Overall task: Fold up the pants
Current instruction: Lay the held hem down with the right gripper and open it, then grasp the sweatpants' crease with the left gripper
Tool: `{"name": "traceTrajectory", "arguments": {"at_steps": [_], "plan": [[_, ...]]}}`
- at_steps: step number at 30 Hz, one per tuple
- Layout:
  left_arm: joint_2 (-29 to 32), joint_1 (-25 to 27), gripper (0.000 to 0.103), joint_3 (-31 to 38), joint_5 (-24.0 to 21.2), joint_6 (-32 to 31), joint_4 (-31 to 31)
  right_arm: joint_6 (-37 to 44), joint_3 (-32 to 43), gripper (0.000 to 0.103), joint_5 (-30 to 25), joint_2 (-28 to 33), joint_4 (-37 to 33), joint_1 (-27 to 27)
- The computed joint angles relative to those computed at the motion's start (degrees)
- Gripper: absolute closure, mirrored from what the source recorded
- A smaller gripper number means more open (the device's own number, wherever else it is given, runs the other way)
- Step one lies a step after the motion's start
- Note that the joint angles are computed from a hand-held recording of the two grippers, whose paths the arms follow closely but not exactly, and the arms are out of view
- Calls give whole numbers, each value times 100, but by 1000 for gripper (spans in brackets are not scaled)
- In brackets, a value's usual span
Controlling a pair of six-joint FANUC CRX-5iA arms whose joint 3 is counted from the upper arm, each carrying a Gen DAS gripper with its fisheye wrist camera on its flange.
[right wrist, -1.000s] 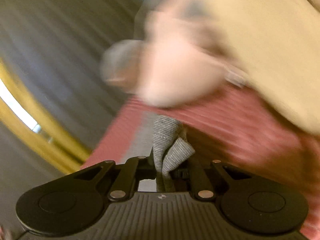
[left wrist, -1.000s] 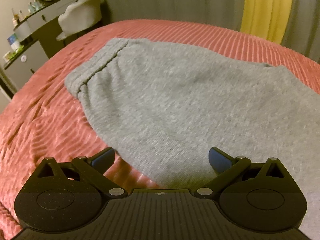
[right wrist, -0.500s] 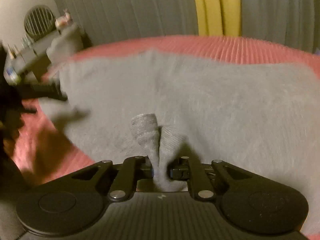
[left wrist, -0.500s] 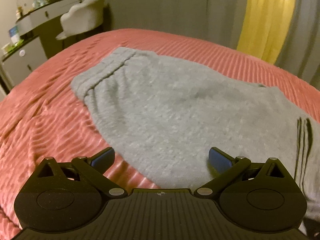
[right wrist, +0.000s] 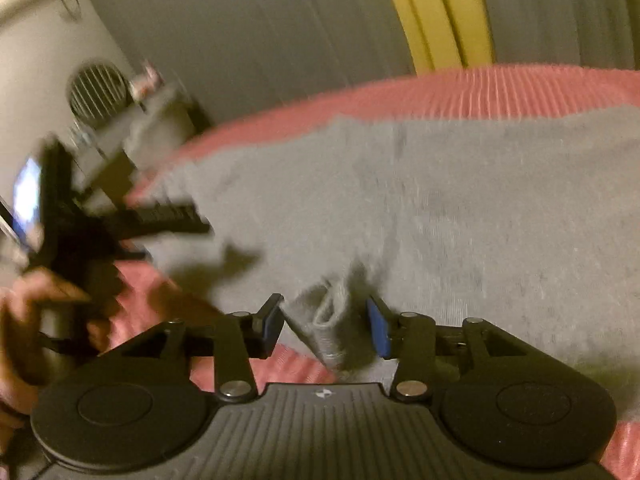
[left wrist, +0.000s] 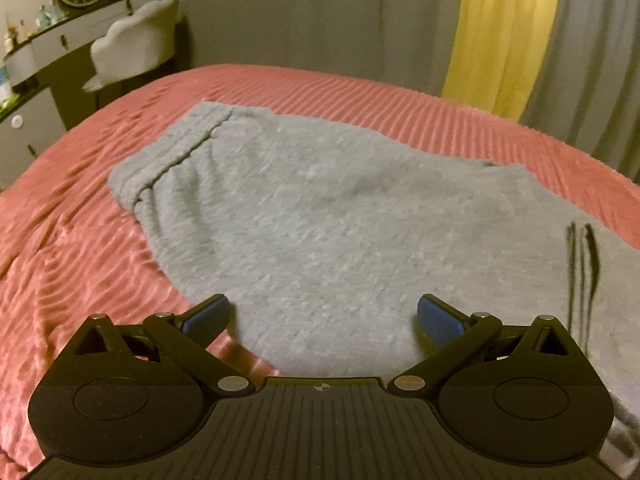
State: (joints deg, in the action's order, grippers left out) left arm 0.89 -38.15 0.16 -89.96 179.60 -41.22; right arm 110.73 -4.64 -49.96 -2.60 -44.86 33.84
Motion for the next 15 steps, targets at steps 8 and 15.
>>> {"name": "traceTrajectory", "arguments": {"at_steps": [8,15], "plan": [[-262,-163,0,-239,1403,-782,-104,-2896,-839,7,1320,-543,-172,-1249],[-123,599,0,-323,3128,-1924,1062,-3485,-1103,4,1808,-600,434,-905]]}}
